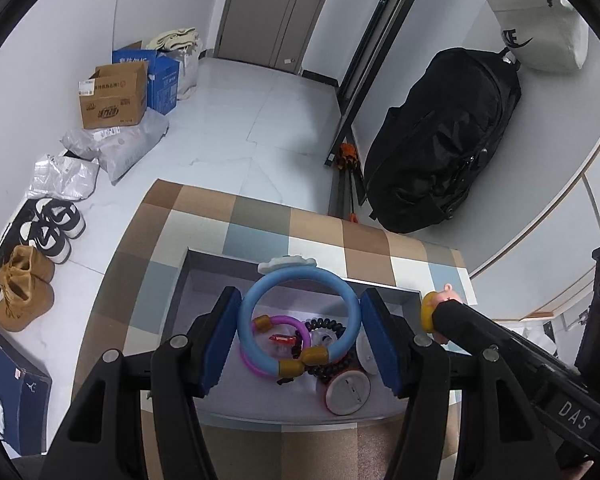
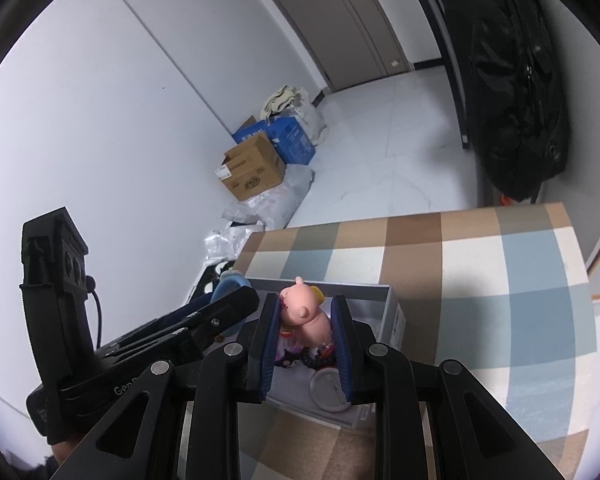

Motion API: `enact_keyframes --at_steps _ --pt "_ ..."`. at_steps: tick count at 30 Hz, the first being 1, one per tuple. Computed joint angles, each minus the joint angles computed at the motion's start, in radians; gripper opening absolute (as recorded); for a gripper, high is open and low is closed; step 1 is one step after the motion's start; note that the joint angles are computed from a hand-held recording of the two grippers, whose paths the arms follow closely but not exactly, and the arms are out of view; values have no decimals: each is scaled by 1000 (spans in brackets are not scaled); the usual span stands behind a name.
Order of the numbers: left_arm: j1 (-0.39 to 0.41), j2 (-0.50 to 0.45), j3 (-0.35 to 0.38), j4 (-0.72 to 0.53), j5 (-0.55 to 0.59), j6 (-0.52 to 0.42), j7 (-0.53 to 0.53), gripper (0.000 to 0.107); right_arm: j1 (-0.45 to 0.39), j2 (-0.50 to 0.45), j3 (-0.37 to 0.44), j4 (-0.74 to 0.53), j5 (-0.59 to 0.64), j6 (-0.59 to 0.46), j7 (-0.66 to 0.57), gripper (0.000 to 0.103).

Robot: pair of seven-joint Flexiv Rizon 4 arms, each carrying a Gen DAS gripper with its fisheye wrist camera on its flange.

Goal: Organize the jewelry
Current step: 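Carry both items over the box and open both grippers to drop them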

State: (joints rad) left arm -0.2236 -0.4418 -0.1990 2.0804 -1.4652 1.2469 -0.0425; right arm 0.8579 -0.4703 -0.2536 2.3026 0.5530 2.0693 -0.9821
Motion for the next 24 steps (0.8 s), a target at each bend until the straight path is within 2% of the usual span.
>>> enact_keyframes --at_steps 8,10,15,17,19,23,24 --pt "10 -9 -3 1 83 -17 -51 57 -75 -16 67 -9 -41 0 37 25" --pt "26 -11 -2 0 132 -49 -92 57 -75 -16 61 -10 -40 -8 45 26" --pt "77 -23 2 -15 283 -151 -248 59 -143 -23 124 -7 -66 35 86 27" --pt "86 -19 -14 -9 270 -134 -249 66 -138 -22 120 -6 -59 36 85 33" --pt "89 -9 -35 2 217 -102 -202 66 -130 -22 115 -5 -44 48 83 45" --pt "73 -4 -41 8 160 -63 -148 67 -104 -17 93 -1 -3 56 67 51" --pt "66 -5 -42 8 142 -47 -131 67 -94 -15 85 -2 8 52 63 56"
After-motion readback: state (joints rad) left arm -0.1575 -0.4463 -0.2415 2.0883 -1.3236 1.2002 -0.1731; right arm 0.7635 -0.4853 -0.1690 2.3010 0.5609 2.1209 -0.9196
